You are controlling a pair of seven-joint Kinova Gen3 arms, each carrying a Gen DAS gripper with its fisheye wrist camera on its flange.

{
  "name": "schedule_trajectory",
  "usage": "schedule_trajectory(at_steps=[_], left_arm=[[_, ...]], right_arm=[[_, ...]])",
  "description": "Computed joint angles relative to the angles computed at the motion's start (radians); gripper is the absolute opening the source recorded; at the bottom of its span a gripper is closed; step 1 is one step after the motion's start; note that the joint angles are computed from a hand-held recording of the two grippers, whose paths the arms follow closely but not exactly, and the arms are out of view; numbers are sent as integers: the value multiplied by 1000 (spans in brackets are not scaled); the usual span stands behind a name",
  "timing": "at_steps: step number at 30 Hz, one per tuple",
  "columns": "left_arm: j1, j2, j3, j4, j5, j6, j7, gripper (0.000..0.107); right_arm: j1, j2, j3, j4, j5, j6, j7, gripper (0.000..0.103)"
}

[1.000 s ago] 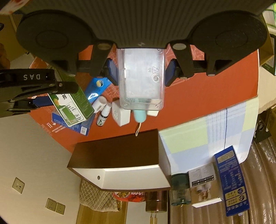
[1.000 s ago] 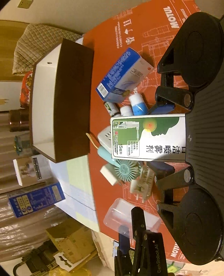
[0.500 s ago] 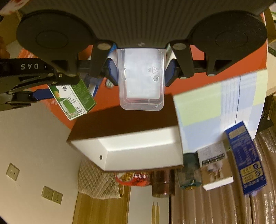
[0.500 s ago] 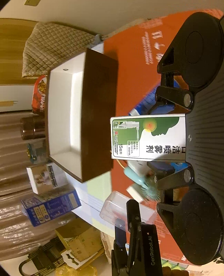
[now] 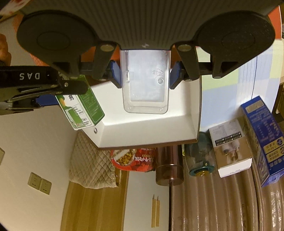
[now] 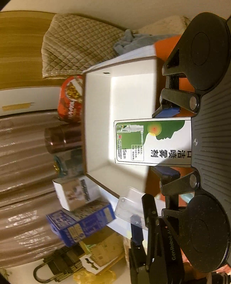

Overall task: Organize rigid objects
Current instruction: 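Carry the clear box and the medicine box with both grippers over the brown box, then lower both items into the brown box and open both grippers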

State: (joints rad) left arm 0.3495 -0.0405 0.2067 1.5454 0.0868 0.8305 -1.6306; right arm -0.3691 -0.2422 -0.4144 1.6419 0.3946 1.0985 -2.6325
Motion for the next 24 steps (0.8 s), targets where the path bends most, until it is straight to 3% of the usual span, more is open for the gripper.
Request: schedule_trajectory(at_steps=[10, 24], left_arm=[[81, 168, 9, -153, -169, 12, 127, 52], [151, 351, -41, -299, -193, 83, 182, 53]], right_arm=[[54, 48, 138, -22, -53, -86, 155, 52], [97, 153, 237, 9, -109, -164, 235, 52]])
